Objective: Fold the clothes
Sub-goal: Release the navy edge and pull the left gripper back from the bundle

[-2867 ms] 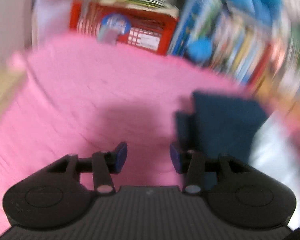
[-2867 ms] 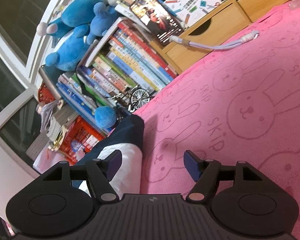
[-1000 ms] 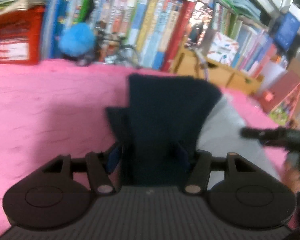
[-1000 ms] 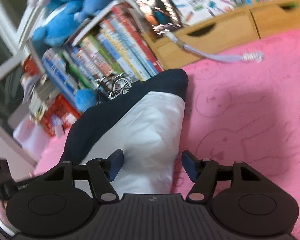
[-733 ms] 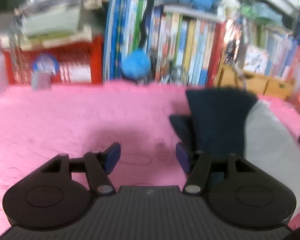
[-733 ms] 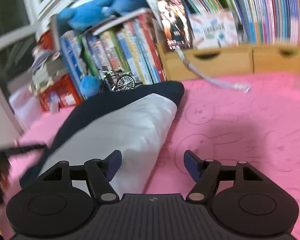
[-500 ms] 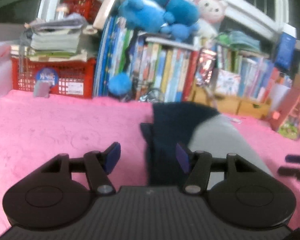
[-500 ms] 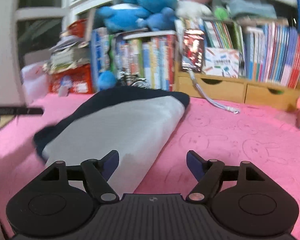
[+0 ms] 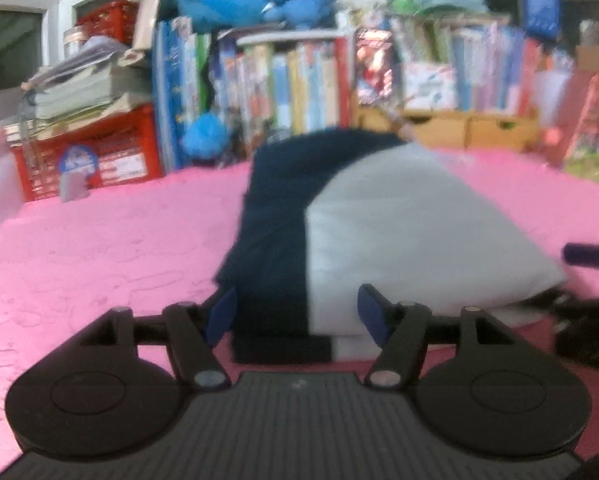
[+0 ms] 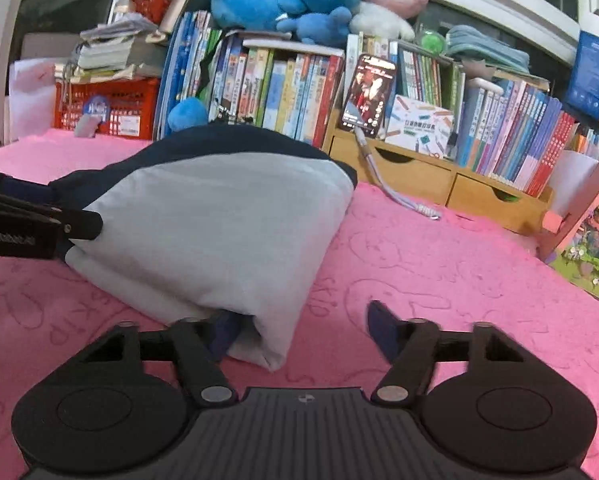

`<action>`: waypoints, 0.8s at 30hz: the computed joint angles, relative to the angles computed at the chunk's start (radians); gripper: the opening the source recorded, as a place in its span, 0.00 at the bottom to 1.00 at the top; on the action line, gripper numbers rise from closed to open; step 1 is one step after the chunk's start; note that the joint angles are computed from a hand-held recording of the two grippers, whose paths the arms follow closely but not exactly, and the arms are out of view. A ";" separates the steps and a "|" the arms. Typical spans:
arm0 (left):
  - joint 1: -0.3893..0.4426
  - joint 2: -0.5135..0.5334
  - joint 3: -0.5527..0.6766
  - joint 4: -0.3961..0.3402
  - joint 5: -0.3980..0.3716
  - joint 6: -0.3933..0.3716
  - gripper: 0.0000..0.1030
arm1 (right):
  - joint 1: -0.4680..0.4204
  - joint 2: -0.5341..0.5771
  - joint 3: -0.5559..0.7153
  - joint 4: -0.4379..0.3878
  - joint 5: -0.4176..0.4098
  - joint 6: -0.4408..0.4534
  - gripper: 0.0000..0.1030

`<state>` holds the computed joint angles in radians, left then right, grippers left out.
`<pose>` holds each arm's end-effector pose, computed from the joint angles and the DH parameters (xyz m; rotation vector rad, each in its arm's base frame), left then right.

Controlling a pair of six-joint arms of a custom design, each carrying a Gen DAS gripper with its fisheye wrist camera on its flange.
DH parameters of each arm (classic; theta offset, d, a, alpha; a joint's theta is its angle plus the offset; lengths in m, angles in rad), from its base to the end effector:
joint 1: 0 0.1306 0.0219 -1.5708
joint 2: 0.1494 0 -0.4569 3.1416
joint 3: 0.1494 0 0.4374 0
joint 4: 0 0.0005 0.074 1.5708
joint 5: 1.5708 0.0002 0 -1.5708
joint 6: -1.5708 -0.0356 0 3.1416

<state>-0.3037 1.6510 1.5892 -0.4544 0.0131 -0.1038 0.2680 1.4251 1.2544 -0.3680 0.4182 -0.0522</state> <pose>0.6273 -0.1976 0.4942 0.4307 2.0449 -0.1351 0.5304 0.1302 0.4584 0.0246 2.0676 -0.2444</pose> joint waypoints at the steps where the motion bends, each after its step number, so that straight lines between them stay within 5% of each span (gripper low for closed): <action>1: -0.002 -0.003 -0.012 -0.006 -0.055 0.010 0.64 | 0.000 0.000 0.000 -0.003 -0.001 -0.006 0.45; 3: 0.003 0.006 -0.008 -0.022 -0.136 0.024 0.66 | 0.000 0.000 -0.001 -0.010 -0.005 -0.021 0.43; 8: 0.026 -0.011 -0.027 -0.012 -0.179 0.027 0.74 | -0.005 -0.011 -0.020 0.015 -0.017 -0.050 0.41; 17: -0.025 -0.054 -0.058 0.084 -0.022 -0.059 0.72 | -0.014 -0.020 -0.030 0.029 -0.034 -0.073 0.39; 19: -0.045 -0.025 -0.035 0.090 -0.074 -0.089 0.72 | -0.016 -0.021 -0.031 0.030 -0.036 -0.079 0.39; 24: -0.019 0.023 0.002 -0.002 -0.168 -0.015 0.72 | -0.023 -0.023 -0.031 0.024 -0.056 -0.097 0.39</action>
